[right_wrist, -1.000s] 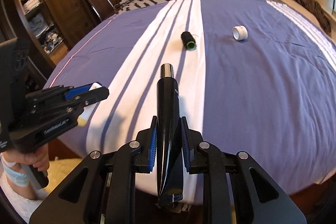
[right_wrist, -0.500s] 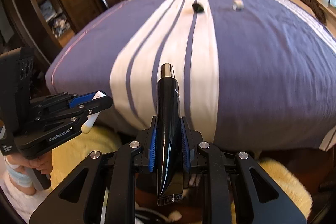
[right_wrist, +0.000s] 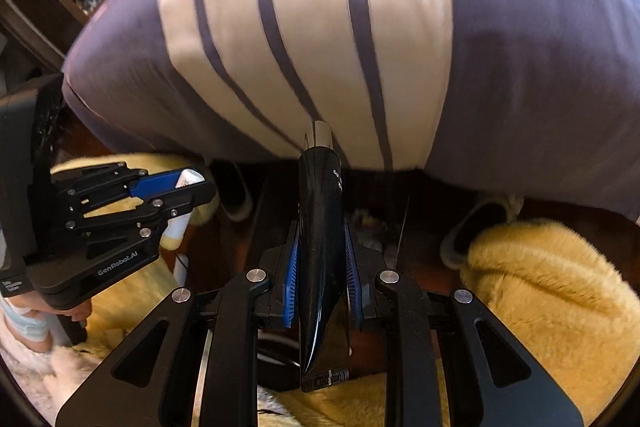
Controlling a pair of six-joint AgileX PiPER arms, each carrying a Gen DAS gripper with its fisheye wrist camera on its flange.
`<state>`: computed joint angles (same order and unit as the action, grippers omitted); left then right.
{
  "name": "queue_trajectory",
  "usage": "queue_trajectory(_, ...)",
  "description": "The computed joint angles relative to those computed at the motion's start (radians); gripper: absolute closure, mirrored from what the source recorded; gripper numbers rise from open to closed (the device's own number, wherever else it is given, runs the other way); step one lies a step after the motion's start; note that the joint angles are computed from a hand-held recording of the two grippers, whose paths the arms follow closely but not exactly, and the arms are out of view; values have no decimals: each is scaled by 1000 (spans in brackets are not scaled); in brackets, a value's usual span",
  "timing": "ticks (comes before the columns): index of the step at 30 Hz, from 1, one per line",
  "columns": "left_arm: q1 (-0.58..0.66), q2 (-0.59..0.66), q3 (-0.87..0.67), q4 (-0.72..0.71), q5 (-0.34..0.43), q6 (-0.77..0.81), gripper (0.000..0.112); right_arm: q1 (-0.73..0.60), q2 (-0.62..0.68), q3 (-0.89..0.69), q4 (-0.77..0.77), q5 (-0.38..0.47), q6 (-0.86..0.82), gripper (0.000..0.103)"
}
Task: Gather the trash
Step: 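Carry both tubes down to the bin and open both tools to drop them, then raise both tools back over the bed toward the spool and tape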
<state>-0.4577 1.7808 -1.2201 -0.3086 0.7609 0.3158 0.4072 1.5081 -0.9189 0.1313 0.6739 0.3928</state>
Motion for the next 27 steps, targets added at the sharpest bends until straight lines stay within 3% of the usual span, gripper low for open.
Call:
queue_trajectory(8,0,104,-7,-17,17,22,94,-19,119,-18,58,-5,-53,81)
queue_trajectory(16,-10,157,-26,-5,49,6,94,-29,141,-35,40,-6,-38,79)
queue_trajectory(20,-4,146,-32,8,57,-10,80,-34,122,-43,14,1,2,76)
queue_trajectory(21,-6,140,-31,13,53,-18,75,-31,114,-44,-23,4,37,70)
queue_trajectory(24,-5,108,-32,47,46,-54,62,-36,77,-34,-80,-3,101,38)
queue_trajectory(27,-3,72,-40,81,42,-72,48,-45,32,-24,-155,-8,178,21)
